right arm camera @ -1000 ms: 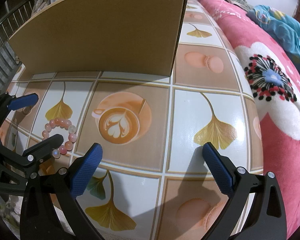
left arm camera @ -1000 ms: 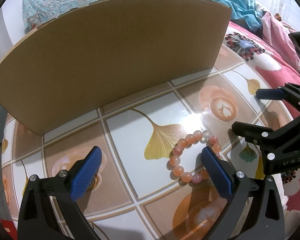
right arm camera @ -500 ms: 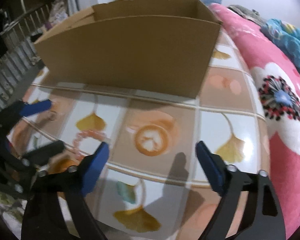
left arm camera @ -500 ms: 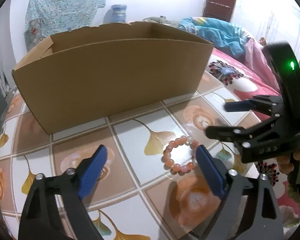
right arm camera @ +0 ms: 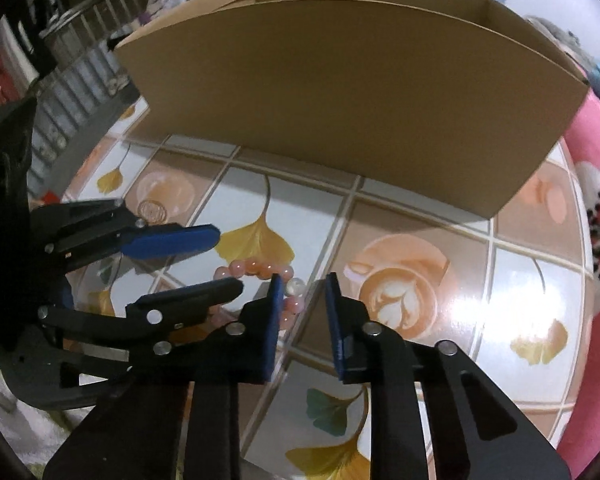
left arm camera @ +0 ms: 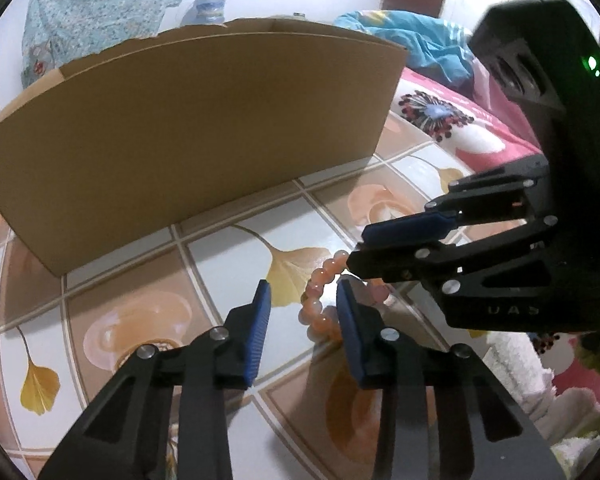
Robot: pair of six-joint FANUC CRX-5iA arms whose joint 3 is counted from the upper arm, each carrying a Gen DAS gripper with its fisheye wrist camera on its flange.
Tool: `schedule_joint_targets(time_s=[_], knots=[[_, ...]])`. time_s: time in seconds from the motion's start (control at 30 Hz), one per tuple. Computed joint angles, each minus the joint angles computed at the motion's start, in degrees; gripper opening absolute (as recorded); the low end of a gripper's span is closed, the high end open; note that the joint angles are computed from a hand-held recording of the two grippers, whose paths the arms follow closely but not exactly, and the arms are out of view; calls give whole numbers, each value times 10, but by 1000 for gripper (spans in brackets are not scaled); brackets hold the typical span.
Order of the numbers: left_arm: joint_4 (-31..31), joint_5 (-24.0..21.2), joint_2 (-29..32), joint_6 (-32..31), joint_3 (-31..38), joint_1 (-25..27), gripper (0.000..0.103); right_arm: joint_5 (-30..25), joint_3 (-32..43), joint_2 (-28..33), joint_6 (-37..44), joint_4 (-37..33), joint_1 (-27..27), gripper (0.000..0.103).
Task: Organize jewelry
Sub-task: 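Carry the pink bead bracelet over the box with the left gripper and open it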
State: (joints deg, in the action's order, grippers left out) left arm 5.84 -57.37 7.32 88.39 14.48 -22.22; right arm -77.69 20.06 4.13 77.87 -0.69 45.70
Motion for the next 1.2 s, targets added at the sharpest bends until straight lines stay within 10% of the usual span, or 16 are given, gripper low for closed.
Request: schedule_joint_targets(time_s=[0.2,0.83,1.2], knots=[[-36,-8,15,-1,25,-16,9,-3,-3,4,33,21,14,7],[87,54,-13,-69,91,25,9,33,108,-22,69,-48,-36,7],[100,-96,170,-28,346,72,9,-101,396,184,84,-115,-115,7]])
